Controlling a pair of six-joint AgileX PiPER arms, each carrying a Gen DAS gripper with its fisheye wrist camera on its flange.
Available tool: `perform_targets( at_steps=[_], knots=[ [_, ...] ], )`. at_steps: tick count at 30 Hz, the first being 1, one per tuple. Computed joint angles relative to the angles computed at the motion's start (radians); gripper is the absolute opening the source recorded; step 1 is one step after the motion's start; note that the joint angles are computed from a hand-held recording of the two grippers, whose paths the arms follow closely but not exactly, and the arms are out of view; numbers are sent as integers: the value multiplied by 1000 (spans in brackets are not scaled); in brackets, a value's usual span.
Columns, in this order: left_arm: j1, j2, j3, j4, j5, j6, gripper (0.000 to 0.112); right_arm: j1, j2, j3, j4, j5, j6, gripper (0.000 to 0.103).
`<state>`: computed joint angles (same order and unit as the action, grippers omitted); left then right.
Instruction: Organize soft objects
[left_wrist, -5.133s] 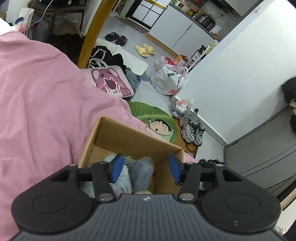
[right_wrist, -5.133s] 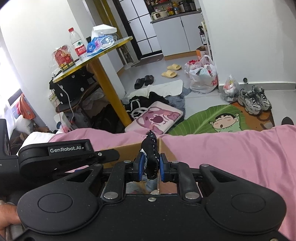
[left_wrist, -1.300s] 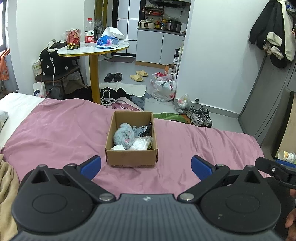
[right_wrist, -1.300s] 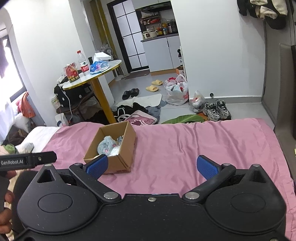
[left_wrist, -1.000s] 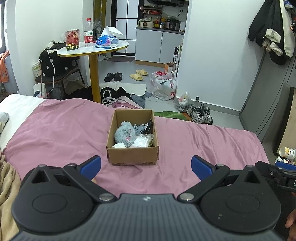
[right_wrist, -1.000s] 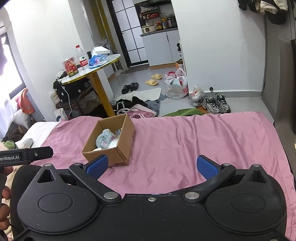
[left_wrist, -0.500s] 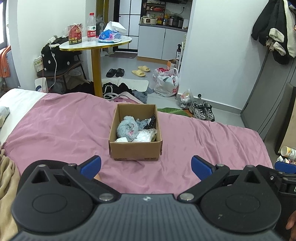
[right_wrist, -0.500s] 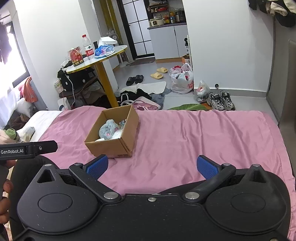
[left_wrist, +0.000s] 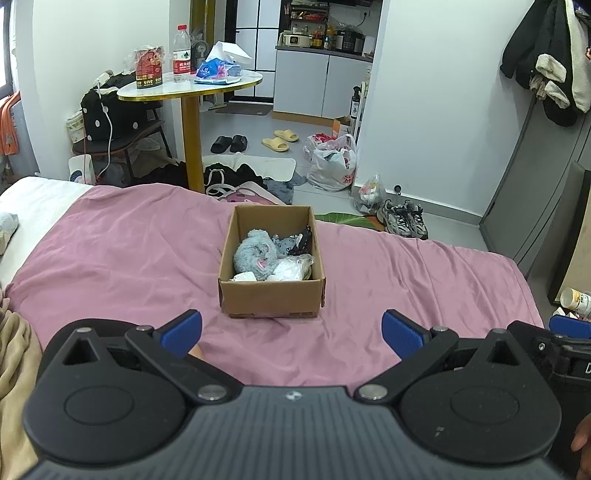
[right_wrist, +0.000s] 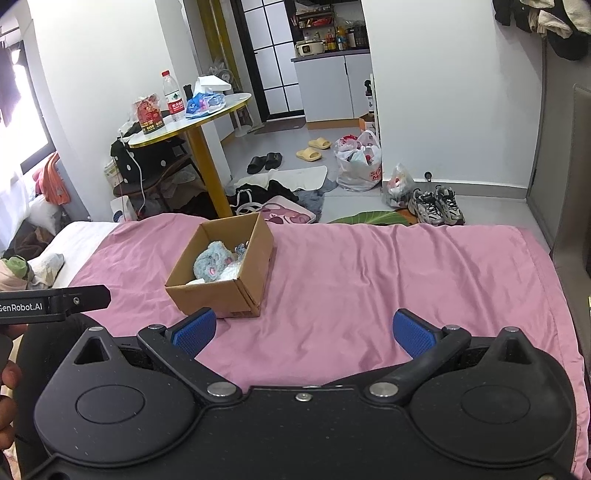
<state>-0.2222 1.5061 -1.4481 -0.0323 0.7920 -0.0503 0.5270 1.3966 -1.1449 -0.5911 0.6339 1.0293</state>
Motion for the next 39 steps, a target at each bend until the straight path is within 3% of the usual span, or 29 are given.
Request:
perform_targets(
  at_steps=[39],
  knots=[
    [-2, -2, 3, 6, 1, 0, 103, 15, 5, -24, 4, 22, -19, 103]
  ],
)
